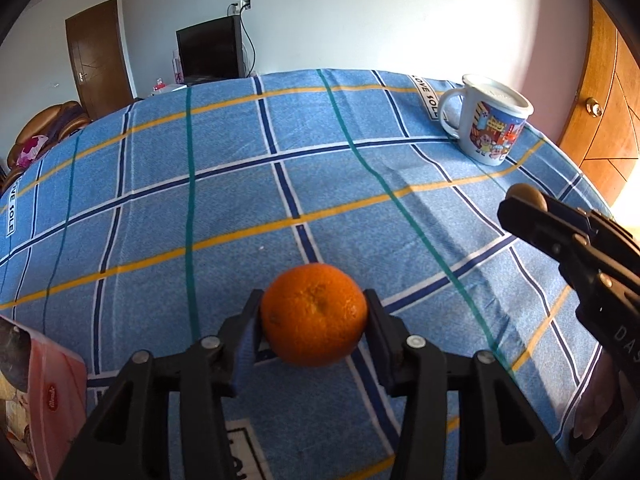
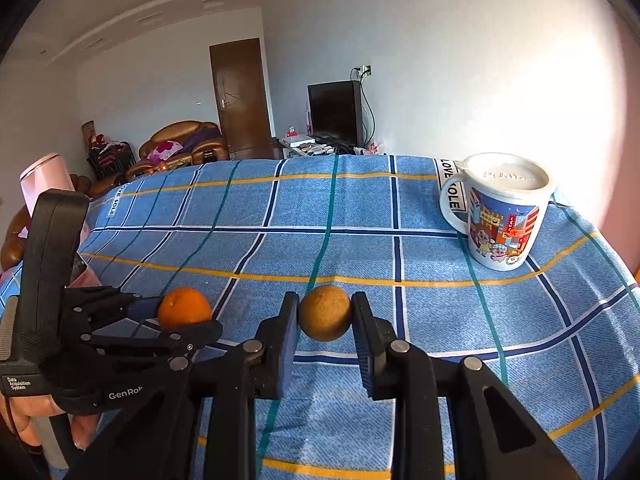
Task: Organize fruits
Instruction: 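Carry the tan fruit and tangerine over the tin and open both grippers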
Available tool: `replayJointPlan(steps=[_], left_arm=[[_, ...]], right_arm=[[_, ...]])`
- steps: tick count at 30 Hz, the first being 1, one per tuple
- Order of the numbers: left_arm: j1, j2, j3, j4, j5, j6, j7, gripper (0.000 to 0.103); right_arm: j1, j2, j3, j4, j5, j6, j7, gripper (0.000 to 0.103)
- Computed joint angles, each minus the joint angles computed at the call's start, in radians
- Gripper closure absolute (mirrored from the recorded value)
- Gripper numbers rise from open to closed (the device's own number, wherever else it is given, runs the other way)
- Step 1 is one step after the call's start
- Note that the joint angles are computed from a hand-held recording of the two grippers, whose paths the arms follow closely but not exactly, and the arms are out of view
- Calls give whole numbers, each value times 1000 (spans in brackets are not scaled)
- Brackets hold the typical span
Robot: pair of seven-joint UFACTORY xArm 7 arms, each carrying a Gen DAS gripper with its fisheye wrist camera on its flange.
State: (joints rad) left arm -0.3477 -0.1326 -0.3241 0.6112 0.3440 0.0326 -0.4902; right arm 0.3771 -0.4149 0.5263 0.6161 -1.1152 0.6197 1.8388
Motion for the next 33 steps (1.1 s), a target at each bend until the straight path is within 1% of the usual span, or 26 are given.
replayJointPlan(steps=[3,8,13,18,20,27,33], left_arm=[[-11,-47,17,-52,-25,-17,18,53],[49,-153,-26,-144,-43,-58,16,53],[75,-254,-45,-228,-95,-99,42,53],[76,-347,-44,-305,-147,-137,67,53],[86,-388,-58,-334,-164,-150,70,53],[60,-494,-27,-420,-206,-188,93,53],[56,-596,-8,-490,-228,-203,100,53]], right_arm=[[7,28,24,26,-8,26,14,75],[47,81,44,74,-48,88,58,75],[110,139,38,122,-92,151,95,75],[178,196,28,169,-137,218,128,75],[206,214,20,183,-155,237,142,75],[299,268,-16,228,-192,310,165,75],[356,312,-35,265,-233,351,180,75]])
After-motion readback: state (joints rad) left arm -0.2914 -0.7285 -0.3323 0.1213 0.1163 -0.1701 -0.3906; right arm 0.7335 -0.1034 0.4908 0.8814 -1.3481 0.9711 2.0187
